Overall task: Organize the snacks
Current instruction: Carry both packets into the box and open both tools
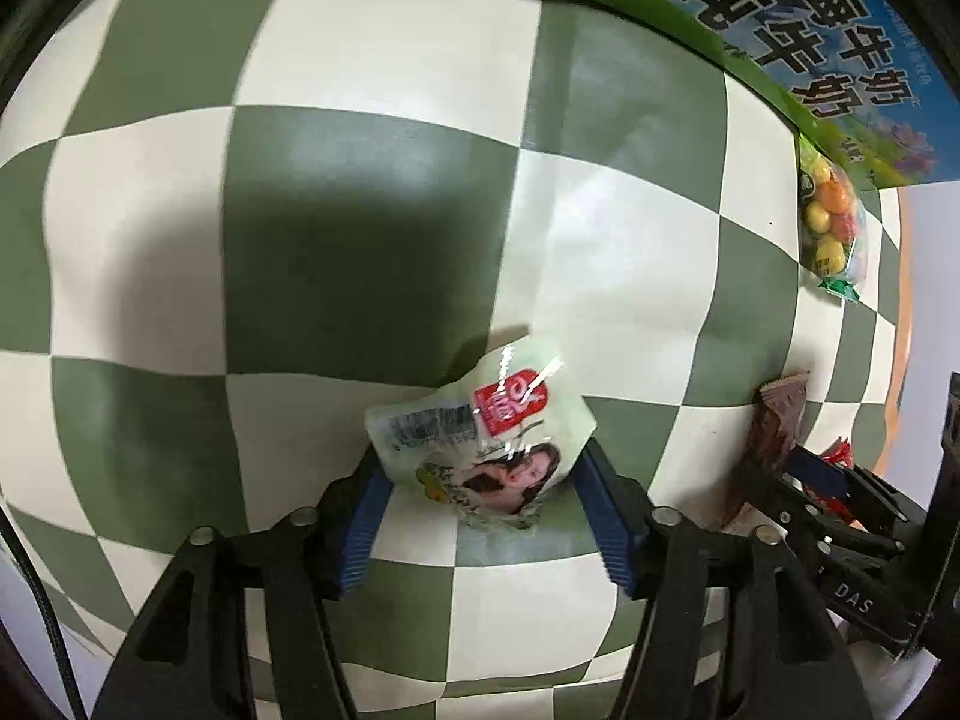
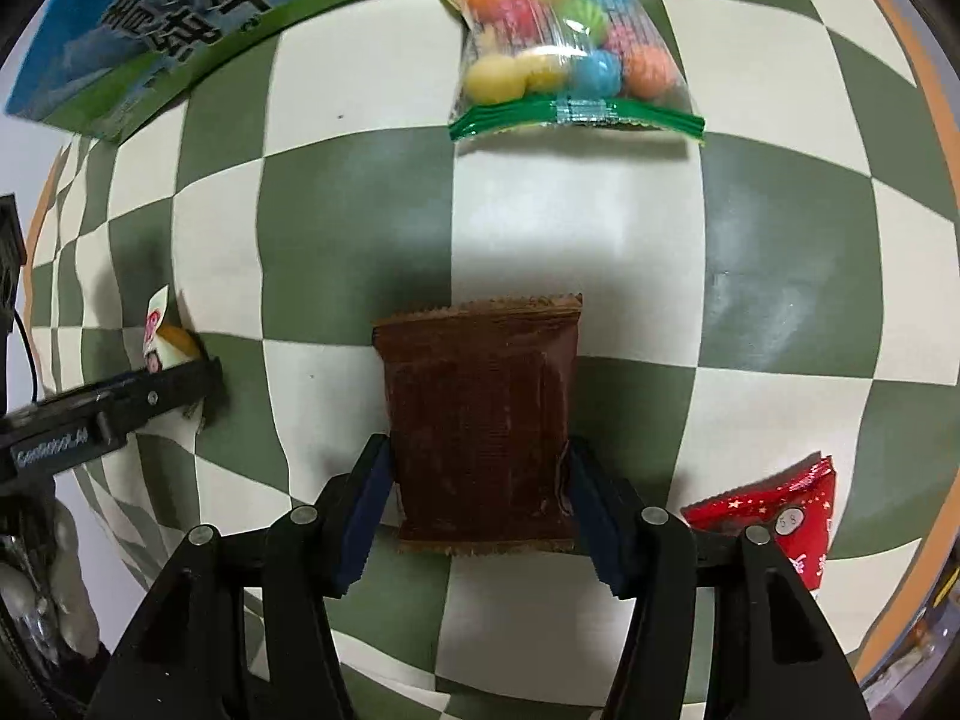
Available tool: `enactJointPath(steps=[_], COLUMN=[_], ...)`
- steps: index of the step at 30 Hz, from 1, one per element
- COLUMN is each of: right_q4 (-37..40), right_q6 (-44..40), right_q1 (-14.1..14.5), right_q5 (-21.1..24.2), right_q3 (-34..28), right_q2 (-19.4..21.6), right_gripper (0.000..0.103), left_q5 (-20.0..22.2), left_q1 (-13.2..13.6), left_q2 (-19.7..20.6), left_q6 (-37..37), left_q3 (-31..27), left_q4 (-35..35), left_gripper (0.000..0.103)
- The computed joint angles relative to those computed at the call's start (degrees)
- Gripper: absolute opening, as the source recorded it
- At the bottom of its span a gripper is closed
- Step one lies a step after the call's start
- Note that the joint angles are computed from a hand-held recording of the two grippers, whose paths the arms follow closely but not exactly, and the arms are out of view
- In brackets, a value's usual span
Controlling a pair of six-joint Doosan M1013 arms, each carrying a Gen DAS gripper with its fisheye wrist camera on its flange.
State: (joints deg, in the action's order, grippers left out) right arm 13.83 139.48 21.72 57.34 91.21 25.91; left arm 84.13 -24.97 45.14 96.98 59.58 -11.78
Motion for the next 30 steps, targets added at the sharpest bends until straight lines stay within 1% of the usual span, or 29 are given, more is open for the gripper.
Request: enactJointPath(steps=[1,3,5,6,7,8,9,12,14,19,20,22,25,26,28,30], right_q4=[-0.17,-0.08,-0.9,-1.4,-2.22,-3.17,-4.11,-5.33,-5.35,-4.25,-4.1,-4.36,-5.58,-6.6,-8.03,-9.9], right_q6=[0.39,0.95,1.65,1.87,2.59,3.26,3.91,5.18,5.34,4.57,3.92,3.4,2.4,2.47,1.78,1.62], right_q1=[-0.06,-0.07,0.2,0.4,0.7,1.0,1.51,2.6,2.65,2.14,1.46,1.0,-0.69,-1.16,-2.72,-4.01], right_q5=[0.2,-0.14,0.15,0.36,0.27,0.25,0.14,-1.46,-2.79,-5.88,-6.41,-7.43,-8.51,-9.0,-8.91,-9.03], right_q3=[-0.95,-0.89,-1.64,-1.93,-2.02,-2.02,-2.08,-1.37,-0.54,-0.06,-0.59,-1.49,-3.58,-3.88,-5.98,-7.65], right_q2=[0.82,1.11,1.8,2.06,2.15,2.1,2.15,1.22,0.34,-2.33,-2.47,-3.24,-4.18,-4.78,-5.18,-5.55], right_gripper=[0.064,0.068,0.069,0.068,0.066,0.06,0.06,0.059,0.059,0.059,0.059,0.059,0.059,0.059,0.059,0.059], left_q5=[0.56,1.32,0.78,0.12,-0.51,-1.46,-2.39,-3.86,-4.41,-4.45,-4.34,-4.23,-3.79,-2.73,-2.51,-1.13], left_q1=[0.02,0.07,0.46,0.48,0.26,0.04,-0.18,-0.39,-0.95,-0.7,-0.61,-0.43,-0.16,-0.19,-0.49,-0.55], left_q2=[0.53,1.14,1.21,0.69,0.31,-0.26,-0.9,-1.65,-2.63,-3.94,-4.31,-4.89,-4.75,-3.42,-2.27,-0.05], left_q6=[-0.23,-1.6,-4.03,-4.78,-5.19,-5.29,-5.37,-4.15,-3.73,-1.34,-0.74,0.18,1.11,1.34,1.61,1.64], left_q3=[-0.77,-1.73,-1.76,-0.95,-0.49,0.25,1.12,1.78,2.8,2.37,1.91,0.41,-3.48,-7.32,-11.42,-17.8], left_q4=[0.09,-0.2,-1.22,-1.27,-0.32,0.35,0.94,2.82,2.9,-0.27,-1.63,-4.34,-7.85,-8.74,-9.79,-8.93], left_gripper=[0.062,0.062,0.061,0.058,0.056,0.056,0.055,0.055,0.055,0.055,0.055,0.055,0.055,0.055,0.055,0.055])
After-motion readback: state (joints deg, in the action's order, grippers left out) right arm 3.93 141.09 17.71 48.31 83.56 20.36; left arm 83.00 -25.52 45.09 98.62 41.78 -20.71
